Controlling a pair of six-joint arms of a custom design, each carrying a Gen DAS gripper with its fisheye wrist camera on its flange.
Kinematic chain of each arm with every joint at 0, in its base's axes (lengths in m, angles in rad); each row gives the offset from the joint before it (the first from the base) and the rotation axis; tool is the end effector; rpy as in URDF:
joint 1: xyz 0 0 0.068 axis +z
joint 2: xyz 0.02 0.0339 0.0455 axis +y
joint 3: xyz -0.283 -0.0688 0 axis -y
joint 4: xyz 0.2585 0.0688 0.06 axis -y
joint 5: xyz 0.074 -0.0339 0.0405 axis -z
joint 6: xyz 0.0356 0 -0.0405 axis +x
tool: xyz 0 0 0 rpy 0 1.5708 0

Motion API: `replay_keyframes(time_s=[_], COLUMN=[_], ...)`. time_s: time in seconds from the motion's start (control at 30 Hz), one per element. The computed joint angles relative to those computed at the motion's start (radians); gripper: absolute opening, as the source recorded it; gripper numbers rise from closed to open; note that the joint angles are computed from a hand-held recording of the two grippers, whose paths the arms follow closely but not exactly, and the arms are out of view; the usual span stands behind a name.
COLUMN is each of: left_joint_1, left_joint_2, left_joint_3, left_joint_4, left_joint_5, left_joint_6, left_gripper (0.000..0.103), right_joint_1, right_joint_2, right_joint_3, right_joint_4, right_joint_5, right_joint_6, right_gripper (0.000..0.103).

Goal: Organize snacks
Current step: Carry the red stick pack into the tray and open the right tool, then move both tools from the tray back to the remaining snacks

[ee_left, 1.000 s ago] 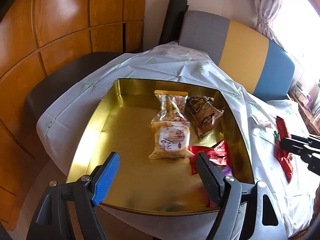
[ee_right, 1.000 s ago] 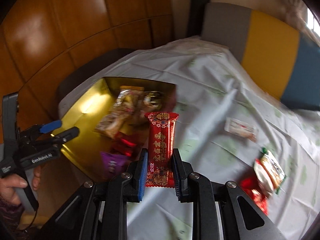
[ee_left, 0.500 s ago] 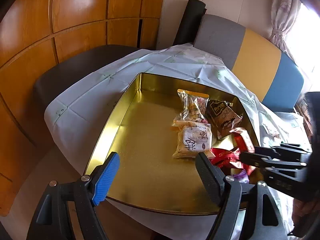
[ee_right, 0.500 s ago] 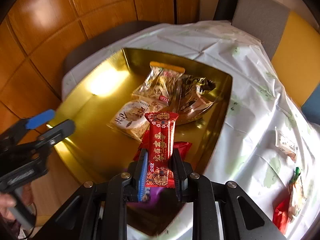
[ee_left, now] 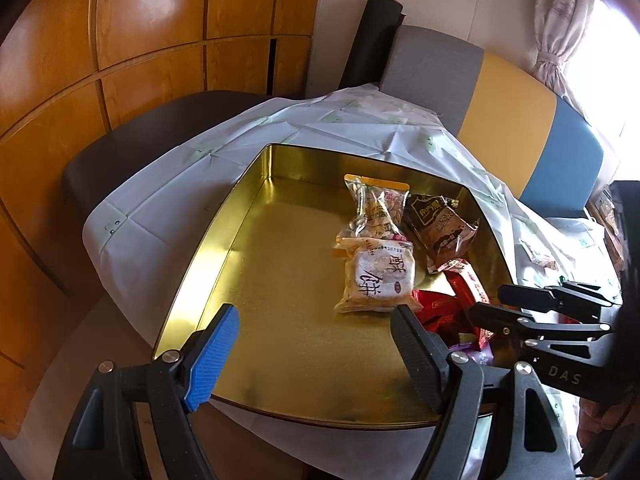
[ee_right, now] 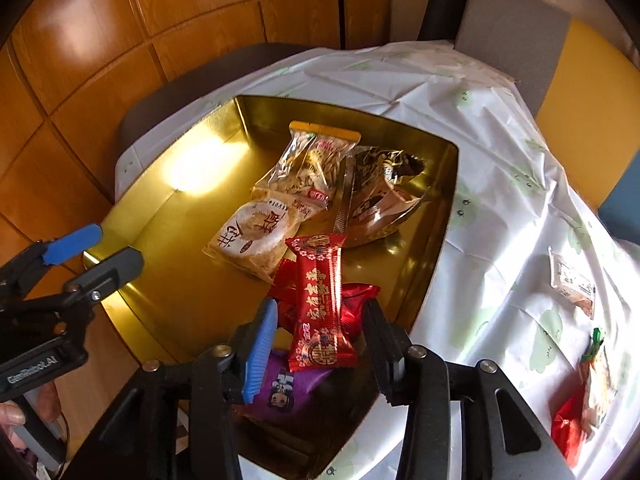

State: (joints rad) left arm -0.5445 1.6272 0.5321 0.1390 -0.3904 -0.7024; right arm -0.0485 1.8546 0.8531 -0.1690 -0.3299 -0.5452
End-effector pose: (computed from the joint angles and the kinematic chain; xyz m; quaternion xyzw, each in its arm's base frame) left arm 0.2374 -0.1279 0.1064 -0.1322 0.9275 -0.0232 0.3489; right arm 0.3313 -0.0045 0.1006 -0.2693 0.9291 0.0965 0.2346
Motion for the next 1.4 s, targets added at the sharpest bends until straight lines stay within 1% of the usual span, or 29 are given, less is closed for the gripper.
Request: replay_keyframes(time_s=[0.17,0.23,0.27,0.3,0.37,0.43,0.5,0.57,0.67,0.83,1.0,1.2,1.4], left_joint_1=[-0.030,-0.049,-0.058,-0.064,-0.076,-0.089,-0.106,-0.121,-0.140,-0.171,-0.202,-0.239,-0.279], left_joint_2=[-0.016,-0.024,-0.029,-0.032,-0.040,-0.044,-0.048,-0.046,-0.045,-0.037,-0.025,0.002,0.034], left_joint_3=[0.014,0.021,0.026,0.029,0.032,0.039,0.046,0.055,0.069,0.095,0.120,0.161,0.212], left_joint_4=[-0.027,-0.041,-0.051,-0.056,-0.063,-0.075,-0.088,-0.099,-0.113,-0.132,-0.155,-0.179,-0.205], left_joint_5=[-0.028,-0.051,-0.058,-0.060,-0.064,-0.073,-0.083,-0.094,-0.100,-0.114,-0.125,-0.133,-0.142], left_joint_6=[0.004,0.008,0.008,0.010,0.009,0.011,0.011,0.010,0.016,0.017,0.020,0.034,0.048], left_gripper=[0.079,0.079,0.079,0.079,0.079,0.079,0.079,0.079,0.079,0.079,0.079,0.079,0.079], right_joint_1=[-0.027,-0.044,-0.056,-0.069,-0.092,-0.116,-0.144,-0.178,-0.233,-0.328,-0.431,-0.562,-0.679], right_joint_2=[-0.081,-0.110,-0.132,-0.148,-0.178,-0.205,-0.228,-0.248,-0.259,-0.243,-0.200,-0.123,-0.035], right_joint_3=[-0.068,-0.093,-0.107,-0.119,-0.138,-0.153,-0.167,-0.177,-0.174,-0.139,-0.089,0.011,0.146], right_joint_4=[0.054,0.073,0.073,0.079,0.083,0.087,0.093,0.097,0.089,0.060,0.035,-0.003,-0.031], right_joint_5=[-0.023,-0.035,-0.042,-0.050,-0.061,-0.070,-0.082,-0.096,-0.118,-0.137,-0.143,-0.140,-0.131], right_joint_6=[-0.010,-0.013,-0.018,-0.023,-0.035,-0.051,-0.067,-0.084,-0.101,-0.124,-0.174,-0.216,-0.228], right_gripper=[0.046,0.051,0.056,0.059,0.059,0.061,0.069,0.073,0.082,0.084,0.084,0.087,0.089])
